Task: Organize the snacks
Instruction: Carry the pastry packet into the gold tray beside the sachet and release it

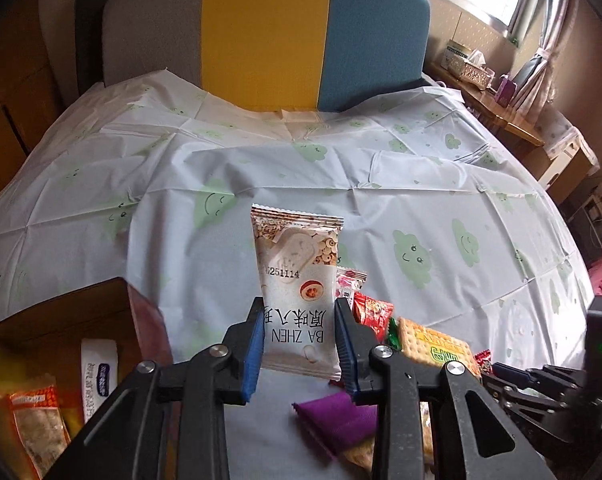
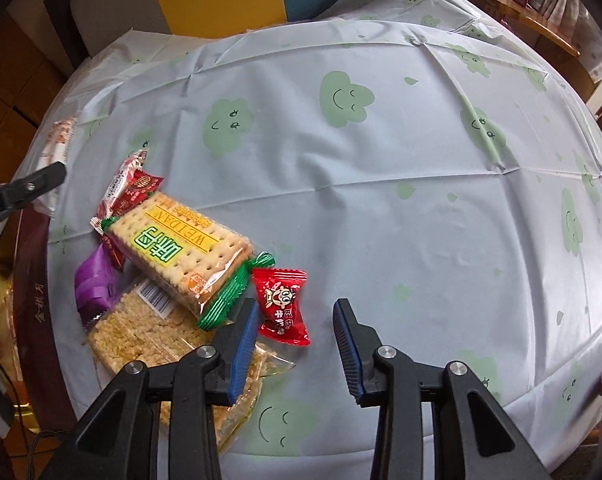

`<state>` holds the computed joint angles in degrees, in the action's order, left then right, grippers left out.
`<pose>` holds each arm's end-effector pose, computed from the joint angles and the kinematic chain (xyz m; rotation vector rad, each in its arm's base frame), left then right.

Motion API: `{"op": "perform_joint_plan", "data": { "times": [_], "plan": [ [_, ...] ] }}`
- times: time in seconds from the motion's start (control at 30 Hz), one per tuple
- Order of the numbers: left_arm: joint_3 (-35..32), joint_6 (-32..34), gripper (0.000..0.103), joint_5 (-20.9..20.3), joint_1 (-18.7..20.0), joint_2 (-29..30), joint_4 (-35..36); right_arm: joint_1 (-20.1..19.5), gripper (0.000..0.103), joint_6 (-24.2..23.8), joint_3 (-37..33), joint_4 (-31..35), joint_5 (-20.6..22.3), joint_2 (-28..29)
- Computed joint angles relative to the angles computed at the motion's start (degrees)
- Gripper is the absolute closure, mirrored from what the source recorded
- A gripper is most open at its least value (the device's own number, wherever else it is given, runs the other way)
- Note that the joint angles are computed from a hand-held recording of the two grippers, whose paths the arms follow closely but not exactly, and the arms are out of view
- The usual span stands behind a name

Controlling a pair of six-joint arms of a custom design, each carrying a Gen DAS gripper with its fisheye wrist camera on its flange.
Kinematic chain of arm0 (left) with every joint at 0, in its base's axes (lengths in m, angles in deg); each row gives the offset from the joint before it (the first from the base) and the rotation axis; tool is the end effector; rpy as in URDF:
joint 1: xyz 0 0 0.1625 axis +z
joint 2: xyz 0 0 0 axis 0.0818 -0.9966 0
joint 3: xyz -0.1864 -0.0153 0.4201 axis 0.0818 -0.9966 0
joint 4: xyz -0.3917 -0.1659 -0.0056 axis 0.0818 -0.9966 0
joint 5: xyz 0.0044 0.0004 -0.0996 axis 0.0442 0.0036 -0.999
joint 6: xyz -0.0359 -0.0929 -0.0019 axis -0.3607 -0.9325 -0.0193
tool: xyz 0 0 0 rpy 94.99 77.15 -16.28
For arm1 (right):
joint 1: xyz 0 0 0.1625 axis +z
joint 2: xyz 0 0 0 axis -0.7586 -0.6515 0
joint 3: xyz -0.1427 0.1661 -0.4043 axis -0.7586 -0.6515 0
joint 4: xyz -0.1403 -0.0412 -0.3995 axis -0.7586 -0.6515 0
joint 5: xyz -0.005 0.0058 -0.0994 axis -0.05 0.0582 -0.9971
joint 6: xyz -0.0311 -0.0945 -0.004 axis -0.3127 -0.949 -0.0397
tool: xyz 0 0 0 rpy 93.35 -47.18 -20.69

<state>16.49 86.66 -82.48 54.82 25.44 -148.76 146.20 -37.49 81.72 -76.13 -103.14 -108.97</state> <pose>-0.2252 -0.7531 0.1314 0.7413 2.4742 -0.4731 0.1426 -0.6519 0.1361 -0.2893 -2.3670 0.5378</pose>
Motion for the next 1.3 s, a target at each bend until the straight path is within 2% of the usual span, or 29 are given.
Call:
{"op": "perform_joint_plan", "data": {
  "times": [0.03, 0.17, 0.27, 0.37, 0.5, 0.8, 0.9, 0.97, 1.13, 1.27, 1.3],
  "plan": [
    [1.75, -0.01, 0.07, -0.82, -0.14, -1.5, -1.48, 0.0, 0.077, -0.08, -0.24, 0.76, -0.26, 0.26],
    [7.94, -1.1, 0.07, -2.46, -0.43, -7.46, -6.01, 0.78, 0.079, -2.46, -0.37, -0.07, -3.48, 1.47],
    [11.88, -2.54, 0.07, -1.85, 0.0, -11.6, -8.94, 1.13, 0.079, -3.34, -0.72, 0.26, -5.25, 2.26],
    [14.89, -4.47, 0.07, -1.21, 1.24, -15.42, -10.6, 1.11, 0.078, -2.88, -0.6, 0.22, -5.13, 2.25],
    [18.1, -6.18, 0.07, 1.22, 3.06, -19.0, -11.86, 1.26, 0.078, -3.75, -1.01, -0.06, -6.18, 3.0],
    [19.18, -9.6, 0.069, 2.28, 5.8, -18.69, -9.58, 2.41, 0.079, -5.73, -1.79, -1.66, -8.61, 5.08],
    [19.52, -9.44, 0.063, -0.96, 6.11, -18.87, -9.46, 2.5, 0.079, -6.31, -1.53, -2.46, -8.83, 5.17],
    [19.93, -8.42, 0.057, -1.3, 5.86, -18.74, -9.67, 2.5, 0.079, -6.56, -1.53, -2.7, -8.92, 5.22],
    [22.01, -8.89, 0.056, 1.37, 5.19, -19.11, -10.24, 2.58, 0.079, -6.85, -1.61, -3.09, -9.1, 5.44],
    [25.21, -7.84, 0.055, 6.25, 4.08, -19.85, -13.35, 2.49, 0.079, -6.56, -1.68, -3.28, -9.05, 5.28],
    [26.06, -7.57, 0.05, 7.5, 3.8, -20.1, -14.23, 2.56, 0.079, -6.53, -1.71, -3.5, -9.38, 5.36]
  ]
}}
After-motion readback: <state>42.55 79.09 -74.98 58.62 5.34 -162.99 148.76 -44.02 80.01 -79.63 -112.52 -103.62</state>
